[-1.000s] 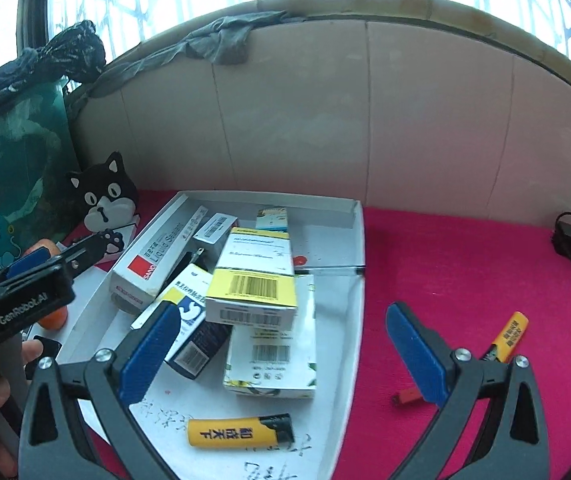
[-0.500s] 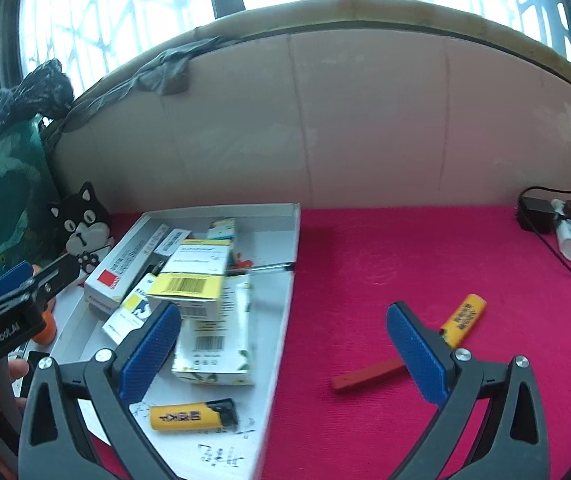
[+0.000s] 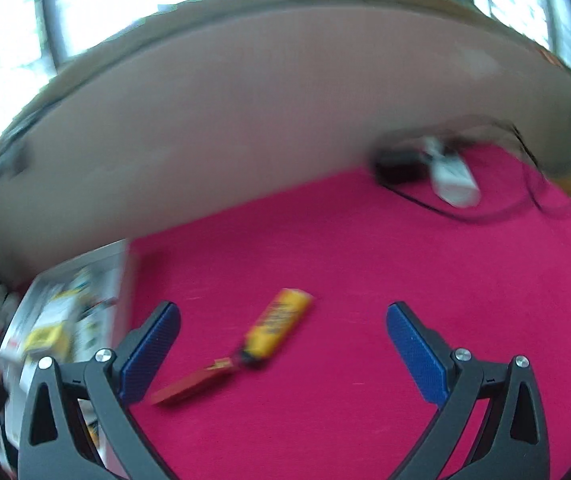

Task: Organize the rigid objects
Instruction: 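Move both tools back toward the yellow lighter and red tube, then grasp the yellow lighter with the right tool while the left tool grasps the red tube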

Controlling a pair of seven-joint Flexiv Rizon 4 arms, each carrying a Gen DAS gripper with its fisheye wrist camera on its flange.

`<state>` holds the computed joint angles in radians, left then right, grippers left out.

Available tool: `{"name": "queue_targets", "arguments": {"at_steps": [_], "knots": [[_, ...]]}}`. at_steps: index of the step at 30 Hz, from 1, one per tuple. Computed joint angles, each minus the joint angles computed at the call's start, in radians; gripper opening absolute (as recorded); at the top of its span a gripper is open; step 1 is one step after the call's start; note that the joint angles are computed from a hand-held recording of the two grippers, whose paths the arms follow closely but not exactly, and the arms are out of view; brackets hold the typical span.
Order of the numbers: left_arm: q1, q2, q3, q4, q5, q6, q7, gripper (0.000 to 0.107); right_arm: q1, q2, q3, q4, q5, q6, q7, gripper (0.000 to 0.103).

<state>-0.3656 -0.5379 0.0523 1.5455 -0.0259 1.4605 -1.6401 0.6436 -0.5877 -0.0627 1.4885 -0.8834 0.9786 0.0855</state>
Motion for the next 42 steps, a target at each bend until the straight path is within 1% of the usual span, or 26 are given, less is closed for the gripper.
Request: {"name": "queue_targets", "arguments": {"at_steps": [2,3,5,7,8,10,12,13,15,16,17,20,21,22,24,26,27,28,29,30,31,32,33,36,38,42], "knots": [[0.002,-0.004,-0.015,-0.002,0.007,-0.004,0.024,0.103,-0.044,-0.011,0.044,-0.006,0.099,0.002,-0.046,0.103],[0.0,-0.005,-0.018,-0.004,0.012,-0.009,0.036,0.103,-0.052,-0.018,0.053,-0.013,0.128,0.0,-0.067,0.103],[0.008,-0.008,-0.034,-0.002,0.01,-0.011,0.059,0.103,-0.052,-0.041,0.06,-0.042,0.17,-0.024,-0.113,0.103],[0.039,-0.006,-0.083,0.012,-0.013,-0.017,0.102,0.103,-0.042,-0.079,0.065,-0.098,0.203,-0.072,-0.176,0.102],[0.054,-0.006,-0.107,0.016,-0.027,-0.024,0.127,0.103,-0.038,-0.103,0.068,-0.132,0.219,-0.091,-0.214,0.099],[0.067,-0.005,-0.13,0.022,-0.044,-0.036,0.169,0.103,-0.022,-0.164,0.075,-0.233,0.259,-0.165,-0.292,0.086],[0.072,-0.01,-0.142,0.025,-0.05,-0.039,0.212,0.103,0.005,-0.227,0.058,-0.334,0.313,-0.223,-0.371,0.082],[0.076,-0.012,-0.15,0.026,-0.055,-0.044,0.235,0.103,-0.002,-0.244,0.073,-0.358,0.309,-0.243,-0.381,0.082],[0.081,-0.015,-0.162,0.029,-0.065,-0.046,0.275,0.103,0.027,-0.269,0.041,-0.396,0.303,-0.282,-0.398,0.082],[0.076,-0.021,-0.159,0.023,-0.066,-0.05,0.289,0.103,0.035,-0.272,0.031,-0.396,0.296,-0.281,-0.41,0.082],[0.07,-0.026,-0.154,0.014,-0.067,-0.056,0.298,0.103,0.044,-0.271,0.02,-0.388,0.283,-0.28,-0.422,0.081],[0.071,-0.044,-0.17,-0.025,-0.083,-0.099,0.348,0.103,0.053,-0.24,-0.001,-0.313,0.233,-0.205,-0.448,0.067],[0.075,-0.053,-0.184,-0.044,-0.091,-0.124,0.375,0.103,0.05,-0.228,0.001,-0.292,0.226,-0.186,-0.464,0.053],[0.079,-0.058,-0.195,-0.056,-0.101,-0.142,0.398,0.103,0.049,-0.216,0.002,-0.273,0.219,-0.174,-0.475,0.033],[0.1,-0.08,-0.248,-0.093,-0.136,-0.203,0.479,0.103,0.038,-0.176,0.001,-0.2,0.201,-0.122,-0.485,0.022],[0.077,-0.107,-0.236,-0.149,-0.14,-0.27,0.513,0.103,0.036,-0.152,-0.01,-0.15,0.212,-0.066,-0.478,0.022],[0.067,-0.119,-0.23,-0.171,-0.139,-0.296,0.529,0.103,0.012,-0.119,0.008,-0.094,0.199,-0.025,-0.449,0.022],[0.035,-0.142,-0.195,-0.221,-0.113,-0.346,0.527,0.102,0.009,-0.101,0.004,-0.059,0.196,0.003,-0.43,0.022],[0.006,-0.161,-0.163,-0.264,-0.089,-0.388,0.514,0.098,0.004,-0.063,-0.005,0.007,0.182,0.04,-0.39,0.022],[-0.008,-0.186,-0.153,-0.311,-0.079,-0.441,0.516,0.088,0.001,-0.039,-0.011,0.048,0.168,0.06,-0.365,0.022],[-0.01,-0.207,-0.161,-0.345,-0.084,-0.483,0.526,0.083,0.001,-0.006,-0.026,0.11,0.135,0.105,-0.321,0.022],[-0.015,-0.227,-0.163,-0.382,-0.087,-0.523,0.531,0.072,-0.003,0.011,-0.031,0.142,0.113,0.126,-0.293,0.022],[-0.028,-0.256,-0.154,-0.434,-0.08,-0.57,0.528,0.065,0.0,0.039,-0.05,0.196,0.065,0.167,-0.241,0.023],[-0.054,-0.318,-0.127,-0.551,-0.058,-0.65,0.503,0.065,-0.022,0.077,-0.058,0.275,-0.011,0.263,-0.136,0.023],[-0.058,-0.361,-0.118,-0.635,-0.059,-0.726,0.479,0.065,-0.046,0.067,-0.054,0.276,-0.029,0.304,-0.107,0.023],[-0.073,-0.417,-0.097,-0.756,-0.037,-0.856,0.45,0.065,-0.043,0.069,-0.049,0.281,-0.054,0.303,-0.076,0.023]]}}
